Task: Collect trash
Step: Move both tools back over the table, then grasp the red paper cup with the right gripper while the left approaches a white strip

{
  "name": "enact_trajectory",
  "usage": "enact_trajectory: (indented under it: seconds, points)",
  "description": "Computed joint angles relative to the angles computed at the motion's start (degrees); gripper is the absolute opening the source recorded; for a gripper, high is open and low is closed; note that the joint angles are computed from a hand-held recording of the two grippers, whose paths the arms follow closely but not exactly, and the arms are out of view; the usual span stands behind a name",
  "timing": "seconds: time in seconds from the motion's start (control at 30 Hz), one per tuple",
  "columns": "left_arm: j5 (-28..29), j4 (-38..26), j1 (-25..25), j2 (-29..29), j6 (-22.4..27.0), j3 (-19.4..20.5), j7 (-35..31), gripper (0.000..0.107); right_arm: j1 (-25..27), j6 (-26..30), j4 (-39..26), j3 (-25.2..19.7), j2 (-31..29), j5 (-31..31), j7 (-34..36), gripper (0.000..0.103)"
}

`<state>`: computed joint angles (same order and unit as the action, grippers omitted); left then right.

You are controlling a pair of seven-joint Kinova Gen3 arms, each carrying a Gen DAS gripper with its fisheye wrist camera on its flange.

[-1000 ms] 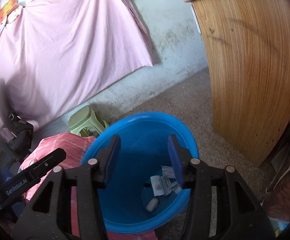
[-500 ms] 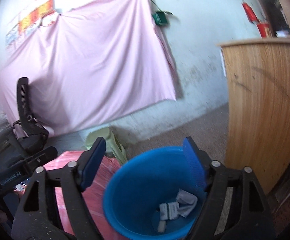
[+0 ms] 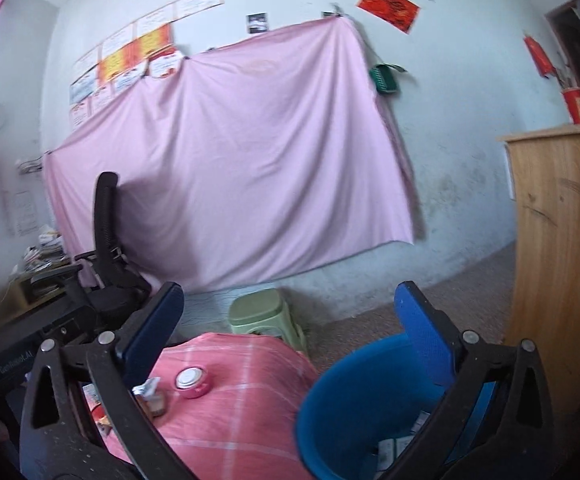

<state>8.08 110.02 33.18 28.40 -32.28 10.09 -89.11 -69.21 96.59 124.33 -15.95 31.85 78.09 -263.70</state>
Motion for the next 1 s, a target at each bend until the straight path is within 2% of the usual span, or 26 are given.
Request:
enact_trajectory:
  seconds: [0.23, 0.43, 0.6, 0.83, 1.0]
  points:
    - [4.4, 7.2, -0.4, -2.2, -8.2, -3.0, -3.5, 0.101, 0.5, -1.3, -4.4, 1.0, 1.9, 6.0, 8.0, 0.103]
    - [3.5, 11.7, -3.6, -1.8, -13.7, -2.9, -4.2, 0.101, 1.0, -4.4, -8.1, 2.3, 3.8, 11.0, 12.8, 0.103]
    - [1.6, 14.2, -6.4, -1.5, -15.1, -3.0, -4.6, 0.101, 2.8, -10.4, -11.1, 3.0, 4.5, 14.3, 18.7, 0.103]
    - [-1.3, 13.9, -10.5, -0.8, -9.3, -3.0, -3.6, 0.101, 5.8, -21.2, -15.5, 3.8, 5.5, 16.1, 26.9, 0.103]
    - [-4.9, 10.4, -14.3, -0.1, 0.2, -2.4, -1.1, 0.101, 8.6, -30.9, -19.8, 4.6, 5.8, 14.5, 35.6, 0.103]
